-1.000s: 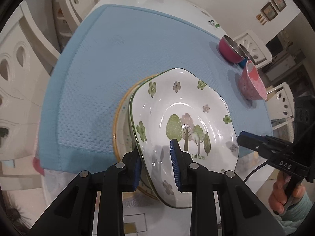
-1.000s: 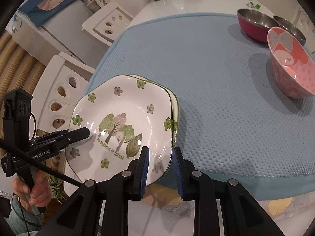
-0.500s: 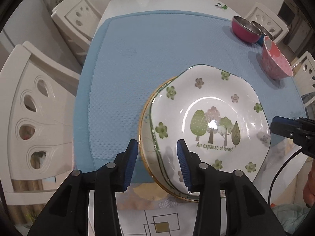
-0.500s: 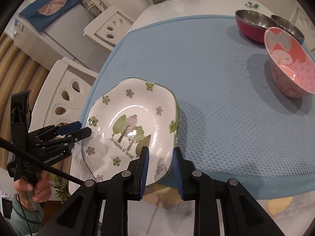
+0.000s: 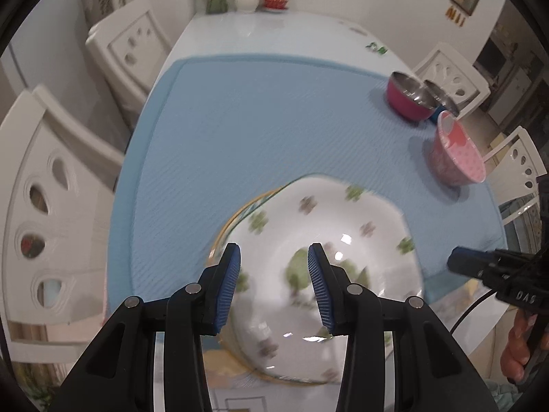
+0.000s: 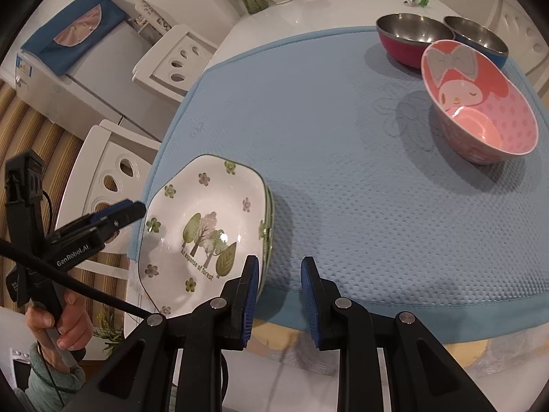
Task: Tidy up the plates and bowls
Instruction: 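Move both grippers to the rim of the pink bunny-print bowl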
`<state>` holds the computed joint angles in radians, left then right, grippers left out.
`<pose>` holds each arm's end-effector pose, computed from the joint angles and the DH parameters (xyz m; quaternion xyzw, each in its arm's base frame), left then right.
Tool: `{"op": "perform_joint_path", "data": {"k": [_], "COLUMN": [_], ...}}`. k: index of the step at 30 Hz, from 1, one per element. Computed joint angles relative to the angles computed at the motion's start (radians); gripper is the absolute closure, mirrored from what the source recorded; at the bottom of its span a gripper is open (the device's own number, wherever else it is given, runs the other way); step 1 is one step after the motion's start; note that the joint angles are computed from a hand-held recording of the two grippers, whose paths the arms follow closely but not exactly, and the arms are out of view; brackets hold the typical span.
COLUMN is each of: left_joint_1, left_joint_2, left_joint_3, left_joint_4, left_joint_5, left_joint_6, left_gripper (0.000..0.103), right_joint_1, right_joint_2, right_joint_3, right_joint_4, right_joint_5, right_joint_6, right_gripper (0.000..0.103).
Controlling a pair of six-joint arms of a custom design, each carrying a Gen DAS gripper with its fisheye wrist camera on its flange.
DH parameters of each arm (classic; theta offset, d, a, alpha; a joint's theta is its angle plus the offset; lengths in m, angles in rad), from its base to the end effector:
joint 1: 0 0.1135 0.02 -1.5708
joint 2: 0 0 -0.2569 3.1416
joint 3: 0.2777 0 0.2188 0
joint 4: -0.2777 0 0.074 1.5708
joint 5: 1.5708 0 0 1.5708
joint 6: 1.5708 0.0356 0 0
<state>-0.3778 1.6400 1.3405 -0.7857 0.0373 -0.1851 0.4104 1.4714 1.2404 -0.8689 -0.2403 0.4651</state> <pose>0.2855 -0.1147 0.2681 0.0978 0.9656 -0.0842 0.2259 0.2372 0.1124 0.2826 -0.0015 0.9658 0.2037 0.1604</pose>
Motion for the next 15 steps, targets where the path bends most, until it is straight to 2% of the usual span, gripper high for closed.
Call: {"op": "perform_joint_path", "data": {"k": [3, 4, 7, 8, 9, 11, 13, 15], "left_joint_1": [-0.043, -0.056, -0.1, -0.117, -0.134, -0.17, -0.207, -0.227], "left_joint_2": [0.044, 0.064, 0.153, 0.186, 0.222, 0.278, 0.346, 0.437], "left_joint_3": [0.086, 0.117, 0.261, 0.312, 0.368, 0.456, 0.564, 0.706], "left_joint_4": [-0.004, -0.007, -0.041, -0.057, -0.074, -0.093, -0.111, -0.162], "left_joint_5": [0.001, 0.003, 0.021, 0.023, 0.022, -0.004, -0.025, 0.001], "left_joint_6": [-0.025, -0.032, -0.054, -0.062, -0.07, -0.091, -0.107, -0.111], "left_gripper": [0.064, 0.064, 0.064, 0.059, 0.055, 0.039, 0.037, 0.037], "right_joint_1": [-0.052, -0.074, -0.164, -0.19, -0.215, -0.281, -0.363, -0.437], "right_joint_2": [0.0, -0.001, -0.001, -0.012, -0.02, -0.017, -0.01, 0.003], "right_joint_3": [0.026, 0.036, 0.064, 0.063, 0.066, 0.093, 0.123, 0.15], "right_joint_4": [-0.036, -0.051, -0.091, -0.092, -0.099, -0.135, -0.172, -0.199], "right_joint_5": [-0.032, -0.043, -0.088, -0.092, -0.092, -0.1, -0.105, -0.114], "right_joint_6": [-0.026, -0.041, -0.081, -0.088, -0.097, -0.139, -0.19, -0.235], "right_gripper": [0.078, 0.075, 0.052, 0.049, 0.049, 0.049, 0.049, 0.048]}}
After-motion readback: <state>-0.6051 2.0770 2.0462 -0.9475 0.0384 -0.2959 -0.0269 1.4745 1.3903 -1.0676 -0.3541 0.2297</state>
